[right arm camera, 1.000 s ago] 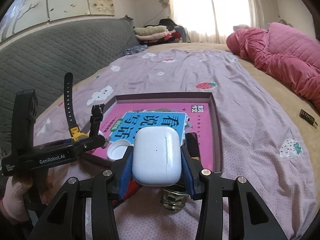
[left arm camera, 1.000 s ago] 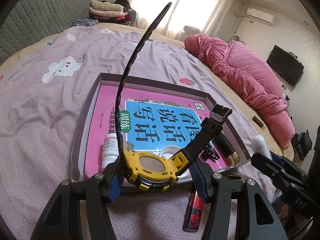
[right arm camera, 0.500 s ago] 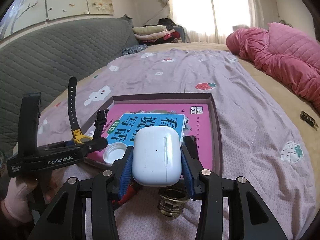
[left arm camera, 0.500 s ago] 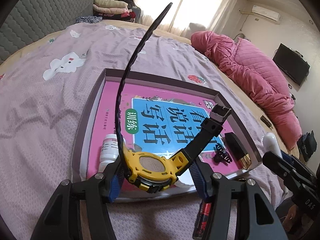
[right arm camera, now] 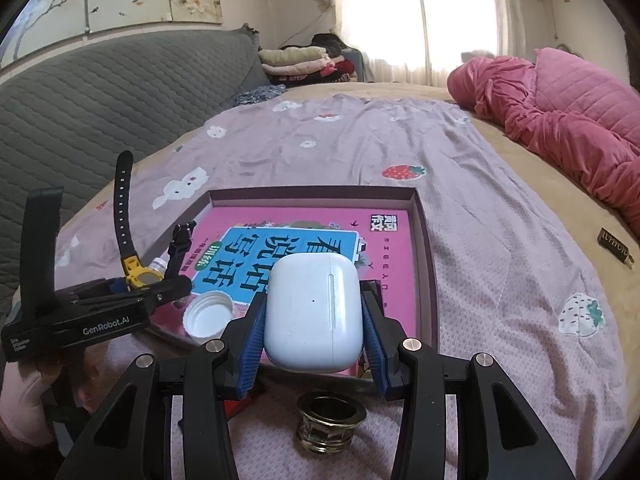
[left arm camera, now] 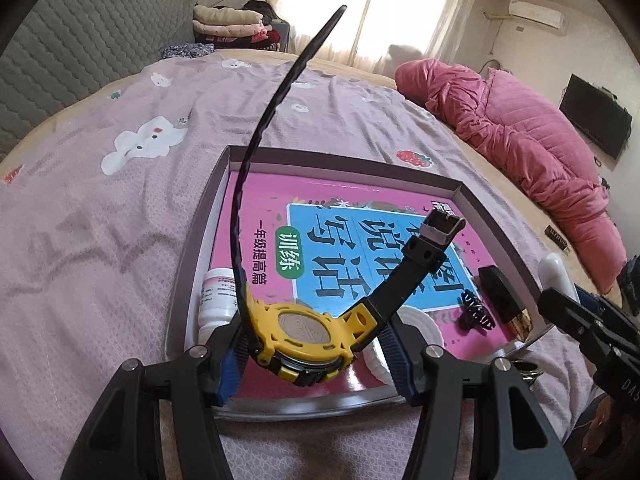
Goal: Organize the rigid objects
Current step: 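Lift and carry yellow watch and earbud case over the box with both tools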
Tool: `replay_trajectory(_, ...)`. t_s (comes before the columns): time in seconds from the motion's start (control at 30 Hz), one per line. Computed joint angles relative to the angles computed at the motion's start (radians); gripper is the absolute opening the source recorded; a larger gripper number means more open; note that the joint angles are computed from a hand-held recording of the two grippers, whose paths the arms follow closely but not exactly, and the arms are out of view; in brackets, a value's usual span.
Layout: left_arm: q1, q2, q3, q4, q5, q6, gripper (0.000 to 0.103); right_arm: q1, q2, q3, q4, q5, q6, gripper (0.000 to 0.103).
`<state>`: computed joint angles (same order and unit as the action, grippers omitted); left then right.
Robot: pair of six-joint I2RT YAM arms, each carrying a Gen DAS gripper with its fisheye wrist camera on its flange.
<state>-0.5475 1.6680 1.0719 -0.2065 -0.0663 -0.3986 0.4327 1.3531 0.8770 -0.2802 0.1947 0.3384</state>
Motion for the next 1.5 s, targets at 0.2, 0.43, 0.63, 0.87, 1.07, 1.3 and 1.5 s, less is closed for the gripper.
replay_trajectory(0.2,-0.027,0.023,0.021,-0.019,-0.026,0.027,0.059,-0.001,0.029,0.01,0.004,-0.016,-0.006,0.046)
replay_trajectory(0.43,-0.04,0.039,0.028,-0.018,-0.007,0.038,0.059,0.002,0.059,0.023,0.008,-0.027,-0.011,0.046)
replay_trajectory(0.63,-0.046,0.054,0.039,-0.022,-0.013,0.042,0.059,0.0,0.073,0.03,0.01,-0.034,-0.015,0.046)
replay_trajectory(0.87,-0.046,0.062,0.044,-0.023,-0.016,0.044,0.06,0.003,0.102,0.039,0.017,-0.04,-0.024,0.046)
replay_trajectory(1.07,-0.048,0.066,0.046,-0.028,-0.025,0.051,0.06,0.006,0.133,0.051,0.021,-0.04,-0.038,0.046)
replay_trajectory(1.3,-0.049,0.06,0.049,-0.05,-0.027,0.049,0.06,0.011,0.169,0.067,0.014,-0.045,-0.058,0.046)
replay_trajectory(1.5,-0.042,0.043,0.037,-0.051,-0.013,0.049,0.061,0.008,0.19,0.075,0.02,-0.047,-0.073,0.046)
